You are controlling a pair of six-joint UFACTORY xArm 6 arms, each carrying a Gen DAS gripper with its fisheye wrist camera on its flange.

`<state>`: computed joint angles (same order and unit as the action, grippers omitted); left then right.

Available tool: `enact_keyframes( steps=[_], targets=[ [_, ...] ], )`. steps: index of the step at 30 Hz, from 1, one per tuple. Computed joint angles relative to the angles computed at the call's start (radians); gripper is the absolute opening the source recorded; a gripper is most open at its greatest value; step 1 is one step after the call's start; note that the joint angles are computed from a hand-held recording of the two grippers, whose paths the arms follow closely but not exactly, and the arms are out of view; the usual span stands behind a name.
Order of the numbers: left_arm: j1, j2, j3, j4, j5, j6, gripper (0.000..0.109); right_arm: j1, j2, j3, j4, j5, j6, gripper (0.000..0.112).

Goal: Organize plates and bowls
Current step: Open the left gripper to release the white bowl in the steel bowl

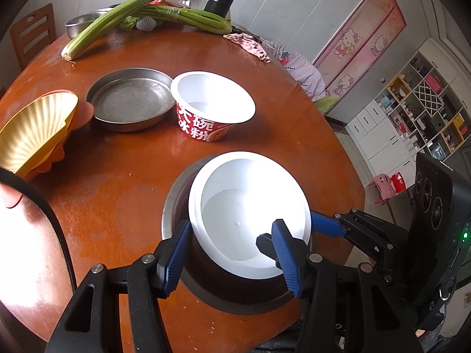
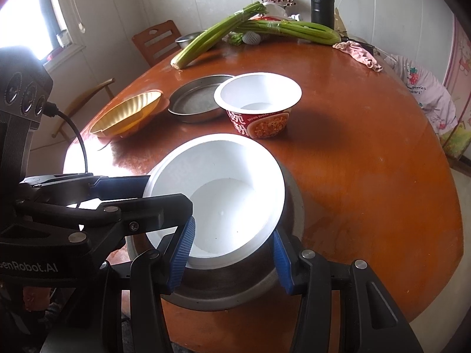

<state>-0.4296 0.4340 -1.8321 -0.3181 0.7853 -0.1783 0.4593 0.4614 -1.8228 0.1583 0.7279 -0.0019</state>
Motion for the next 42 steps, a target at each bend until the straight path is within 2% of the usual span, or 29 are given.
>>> enact_keyframes(
  steps=[20, 28, 42],
  targets=[
    [0.005, -0.003, -0.012, 0.051, -0.017, -0.036, 0.056, -0.013, -0.028, 0.03, -0.048, -0.049, 0.032, 0.052],
    [0.003, -0.003, -0.03, 0.119, -0.024, -0.077, 0.056, -0.027, -0.044, 0.043, -0.049, -0.068, 0.039, 0.052],
    [0.021, 0.123, -0.27, 0.212, 0.062, -0.125, 0.061, -0.058, 0.016, -0.103, -0.07, -0.034, 0.052, 0.052]
  ],
)
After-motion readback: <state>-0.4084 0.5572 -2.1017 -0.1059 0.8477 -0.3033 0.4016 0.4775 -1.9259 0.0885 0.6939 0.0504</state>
